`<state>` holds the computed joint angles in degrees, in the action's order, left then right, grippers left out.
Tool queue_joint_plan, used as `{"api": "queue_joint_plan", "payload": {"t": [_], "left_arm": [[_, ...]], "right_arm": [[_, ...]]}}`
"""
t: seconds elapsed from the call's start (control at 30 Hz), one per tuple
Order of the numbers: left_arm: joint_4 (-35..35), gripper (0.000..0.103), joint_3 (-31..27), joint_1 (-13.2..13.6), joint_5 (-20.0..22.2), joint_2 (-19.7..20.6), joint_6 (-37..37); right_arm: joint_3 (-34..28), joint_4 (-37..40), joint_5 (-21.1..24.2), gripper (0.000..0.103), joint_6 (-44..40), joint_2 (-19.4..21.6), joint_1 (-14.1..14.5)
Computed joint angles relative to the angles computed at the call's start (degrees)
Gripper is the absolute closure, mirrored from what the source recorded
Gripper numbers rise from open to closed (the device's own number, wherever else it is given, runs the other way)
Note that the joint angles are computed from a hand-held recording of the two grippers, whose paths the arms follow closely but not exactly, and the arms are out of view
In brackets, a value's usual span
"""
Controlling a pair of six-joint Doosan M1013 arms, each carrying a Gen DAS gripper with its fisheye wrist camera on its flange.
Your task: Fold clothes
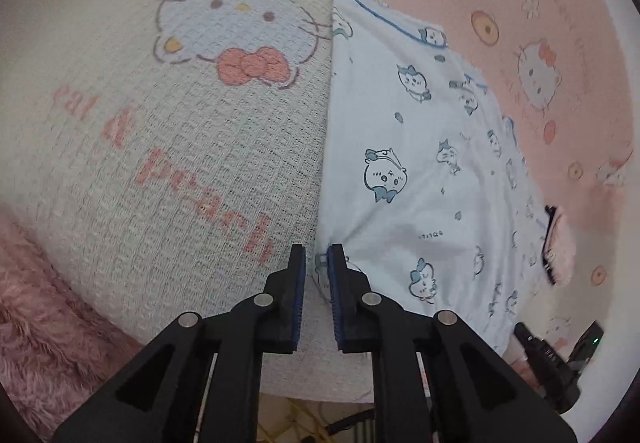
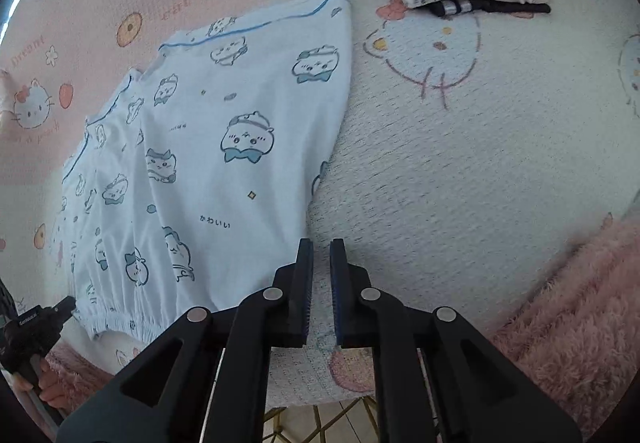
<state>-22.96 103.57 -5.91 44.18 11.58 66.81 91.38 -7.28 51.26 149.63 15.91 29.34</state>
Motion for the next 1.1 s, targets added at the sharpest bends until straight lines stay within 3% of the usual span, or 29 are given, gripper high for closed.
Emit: {"api": "queue_joint_plan", "payload": {"t": [0.07,0.13,0.27,0.33,0.47,0.63,0.67,0.7,0.73,0.87,1.1], "left_arm": [[-6.5,0.065,1.0,0.8,2.0,0.0,4.2],[-9.6,0.065,1.6,0.8,3.4,-0.1,6.7],[-8.3,0.065,1.3,-0.7,3.9,-0.1,8.2],[-7.6,0.065,0.8,-1.3,3.7,0.1,8.7],[-15.3,0.065,1.6,-1.0,4.7,0.2,14.4],[-11.1,0.065,1.4,-2.4,2.3,0.0,12.5],[-10.2,0.070,1.3,-2.7,1.8,0.0,12.0],[-7.2,0.092,1.0,-3.2,2.2,0.0,10.3],[-5.4,0.094,0.7,-3.5,2.8,0.0,9.1],[-0.1,0.094,0.5,-4.4,4.7,-1.0,6.0],[0.9,0.094,0.6,-5.2,7.9,-1.1,6.6]], "right_arm": [[1.0,1.3,-2.4,0.085,-0.4,-1.0,0.1],[1.7,7.6,-4.3,0.083,-5.7,-1.4,-0.2],[1.9,19.7,-2.7,0.082,-13.5,0.0,-0.1],[1.2,17.7,-2.5,0.079,-13.1,0.4,0.5],[1.6,18.7,-3.7,0.079,-13.6,-0.3,0.6],[3.4,22.5,-4.7,0.079,-14.6,-1.1,0.5],[3.6,22.9,-4.7,0.078,-14.7,-1.2,0.5],[3.1,21.7,-4.4,0.078,-15.1,-1.0,0.9],[1.7,18.2,-2.8,0.079,-15.7,-0.2,1.7],[-2.6,7.7,2.2,0.091,-17.4,1.9,4.4],[-0.4,10.8,-0.6,0.091,-17.5,0.0,3.6]]}}
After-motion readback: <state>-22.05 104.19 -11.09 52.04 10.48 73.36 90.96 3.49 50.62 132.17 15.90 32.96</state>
